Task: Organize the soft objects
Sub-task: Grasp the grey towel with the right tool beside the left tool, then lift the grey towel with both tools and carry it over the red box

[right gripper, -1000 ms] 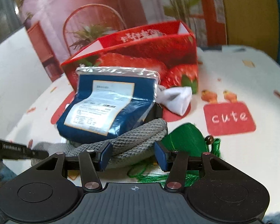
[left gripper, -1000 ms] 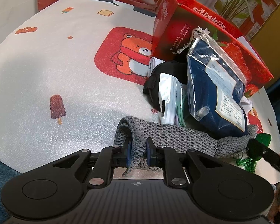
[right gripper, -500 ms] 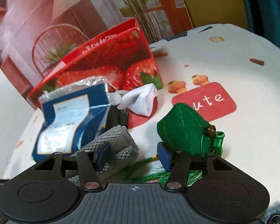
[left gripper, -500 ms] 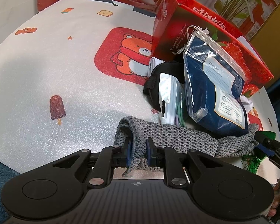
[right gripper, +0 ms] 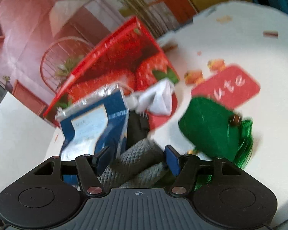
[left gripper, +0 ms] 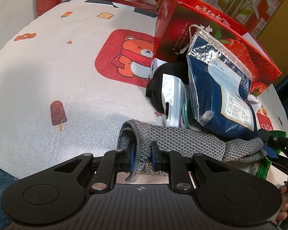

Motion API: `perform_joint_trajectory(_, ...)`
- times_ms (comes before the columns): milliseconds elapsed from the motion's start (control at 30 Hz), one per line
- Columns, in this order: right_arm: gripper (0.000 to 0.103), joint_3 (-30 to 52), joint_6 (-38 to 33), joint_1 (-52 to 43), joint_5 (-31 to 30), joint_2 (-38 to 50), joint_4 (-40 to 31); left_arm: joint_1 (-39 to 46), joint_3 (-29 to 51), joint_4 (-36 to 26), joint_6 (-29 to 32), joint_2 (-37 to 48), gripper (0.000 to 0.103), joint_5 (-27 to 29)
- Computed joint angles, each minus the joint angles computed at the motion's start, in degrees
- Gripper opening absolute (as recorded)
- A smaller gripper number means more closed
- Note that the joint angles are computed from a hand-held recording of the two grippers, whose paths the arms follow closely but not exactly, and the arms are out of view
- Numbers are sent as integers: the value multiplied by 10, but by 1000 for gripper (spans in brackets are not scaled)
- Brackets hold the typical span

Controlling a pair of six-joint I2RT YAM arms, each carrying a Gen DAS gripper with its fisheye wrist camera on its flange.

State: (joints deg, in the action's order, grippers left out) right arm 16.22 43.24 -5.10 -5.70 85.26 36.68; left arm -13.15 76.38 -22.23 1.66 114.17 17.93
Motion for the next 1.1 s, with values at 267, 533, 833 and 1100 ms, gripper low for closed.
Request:
perform_joint_trajectory(267, 53, 5, -24, 22, 18, -55, -83, 0, 0, 0, 0, 0, 19, 1)
perform_joint_trajectory(533, 14, -8, -47, 21, 17, -108, -92, 10, -20, 18, 3, -23, 13, 25)
perform_joint_trajectory(833, 12, -22, -123, 35, 67, -260, -133, 30, -81, 96, 3, -110, 12, 105)
perform_joint_trajectory(1100, 12, 16, -117, 22, 46, -257, -201, 20, -49, 21, 18, -94, 12, 102)
